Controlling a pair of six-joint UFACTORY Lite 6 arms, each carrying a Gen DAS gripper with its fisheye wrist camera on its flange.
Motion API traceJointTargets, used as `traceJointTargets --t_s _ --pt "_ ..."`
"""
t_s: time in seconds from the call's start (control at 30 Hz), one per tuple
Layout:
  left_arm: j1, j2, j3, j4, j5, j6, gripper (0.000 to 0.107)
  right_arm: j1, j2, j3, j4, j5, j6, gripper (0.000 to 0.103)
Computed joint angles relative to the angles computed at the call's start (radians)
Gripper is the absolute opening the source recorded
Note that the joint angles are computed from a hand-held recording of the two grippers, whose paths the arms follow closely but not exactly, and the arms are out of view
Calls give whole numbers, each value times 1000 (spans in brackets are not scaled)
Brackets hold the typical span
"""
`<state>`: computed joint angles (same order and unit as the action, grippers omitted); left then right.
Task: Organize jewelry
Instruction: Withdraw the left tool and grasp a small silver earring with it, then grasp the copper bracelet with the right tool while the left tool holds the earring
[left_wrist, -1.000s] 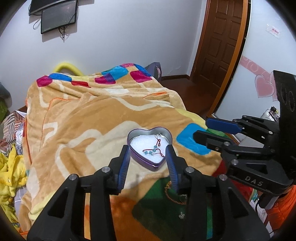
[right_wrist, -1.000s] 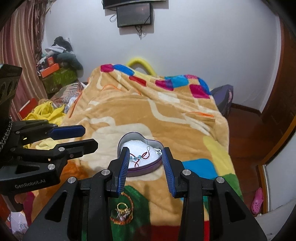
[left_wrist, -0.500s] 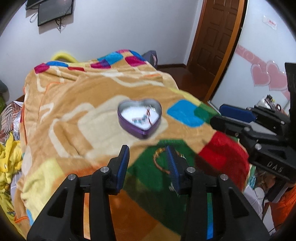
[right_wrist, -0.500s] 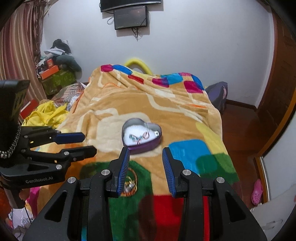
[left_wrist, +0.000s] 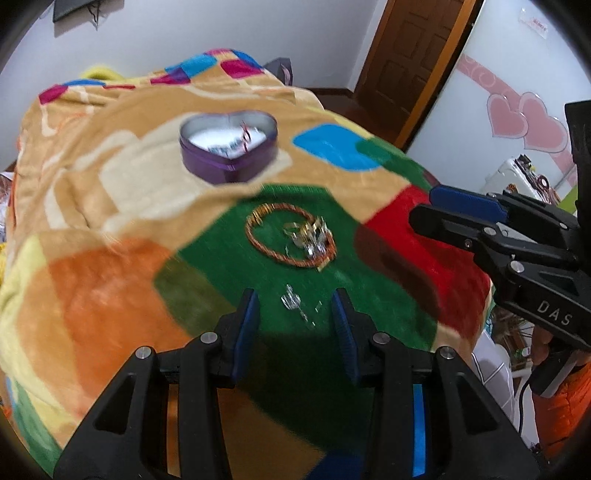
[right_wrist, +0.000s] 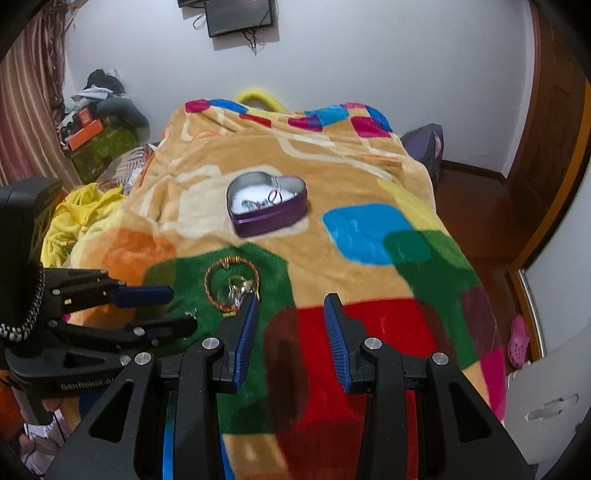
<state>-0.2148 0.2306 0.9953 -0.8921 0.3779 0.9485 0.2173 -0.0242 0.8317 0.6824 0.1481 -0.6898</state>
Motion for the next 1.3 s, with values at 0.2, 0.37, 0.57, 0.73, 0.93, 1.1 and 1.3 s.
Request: traceJointTargets --t_s 0.2,0.37,0.57,0.73,0.93,1.1,1.3 --pt "2 -11 -56 -146 -22 116 40 -4 -19 -42 140 3 -131 33" --pt "-10 9 -45 -151 -54 102 33 1 -2 -44 222 10 -201 33" --pt "-19 8 -58 -194 -108 134 12 24 37 -35 237 -4 -204 33" --pt "-16 -26 -88 -237 -128 191 9 19 91 -9 374 8 -323 33" --pt "-20 -85 -118 -264 -199 251 9 6 171 41 602 39 -510 33" --pt "30 -60 -100 -301 -173 299 9 12 225 88 691 50 -577 33" --pt "52 -35 -97 -369 -145 360 9 31 283 132 708 52 -606 33"
